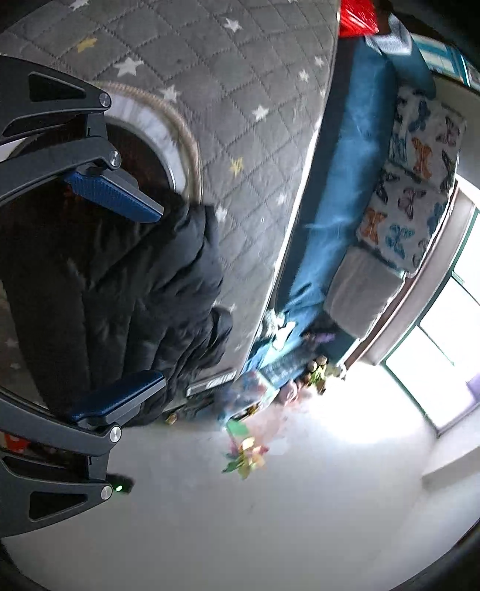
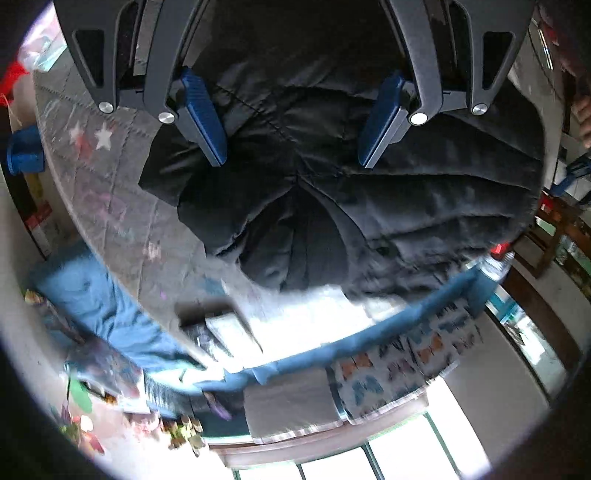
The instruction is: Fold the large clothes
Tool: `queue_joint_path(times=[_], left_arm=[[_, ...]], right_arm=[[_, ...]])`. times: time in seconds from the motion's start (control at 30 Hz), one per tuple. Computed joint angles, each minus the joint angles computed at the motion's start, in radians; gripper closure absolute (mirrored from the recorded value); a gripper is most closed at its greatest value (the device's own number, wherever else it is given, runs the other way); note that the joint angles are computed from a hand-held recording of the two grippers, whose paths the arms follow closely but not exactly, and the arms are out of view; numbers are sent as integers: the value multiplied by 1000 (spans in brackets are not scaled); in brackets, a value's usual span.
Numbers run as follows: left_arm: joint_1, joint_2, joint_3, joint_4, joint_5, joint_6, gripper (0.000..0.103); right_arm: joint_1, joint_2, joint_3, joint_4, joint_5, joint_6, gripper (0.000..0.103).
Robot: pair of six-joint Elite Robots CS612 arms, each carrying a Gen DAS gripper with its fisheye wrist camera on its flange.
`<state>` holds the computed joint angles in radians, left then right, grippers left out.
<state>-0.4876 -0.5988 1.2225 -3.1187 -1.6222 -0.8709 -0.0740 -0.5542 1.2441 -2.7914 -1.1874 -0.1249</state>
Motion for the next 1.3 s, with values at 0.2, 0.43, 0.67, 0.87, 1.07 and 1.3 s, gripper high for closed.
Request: queue_joint_path(times=[0.2, 0.43, 0.67, 0.87, 1.07, 1.3], left_arm=[[-7, 38, -69, 17, -82, 58, 16], [-2, 121, -177, 185, -102, 47, 17], [-32, 74, -131, 238, -5, 125, 16], [-89, -16, -14, 222, 127, 207, 15], [-167, -95, 103, 233, 336, 296, 15], [-225, -159, 219, 185, 469, 279, 11]], right_arm=[[2, -10, 12, -7, -26, -21, 23], [1, 1, 0, 10, -24, -22, 22], [18, -50, 90, -121, -105, -47, 22], [16, -114, 206, -228, -68, -43, 22], [31, -169, 336, -373, -94, -78, 22], [53, -195, 450, -567, -133, -74, 22]])
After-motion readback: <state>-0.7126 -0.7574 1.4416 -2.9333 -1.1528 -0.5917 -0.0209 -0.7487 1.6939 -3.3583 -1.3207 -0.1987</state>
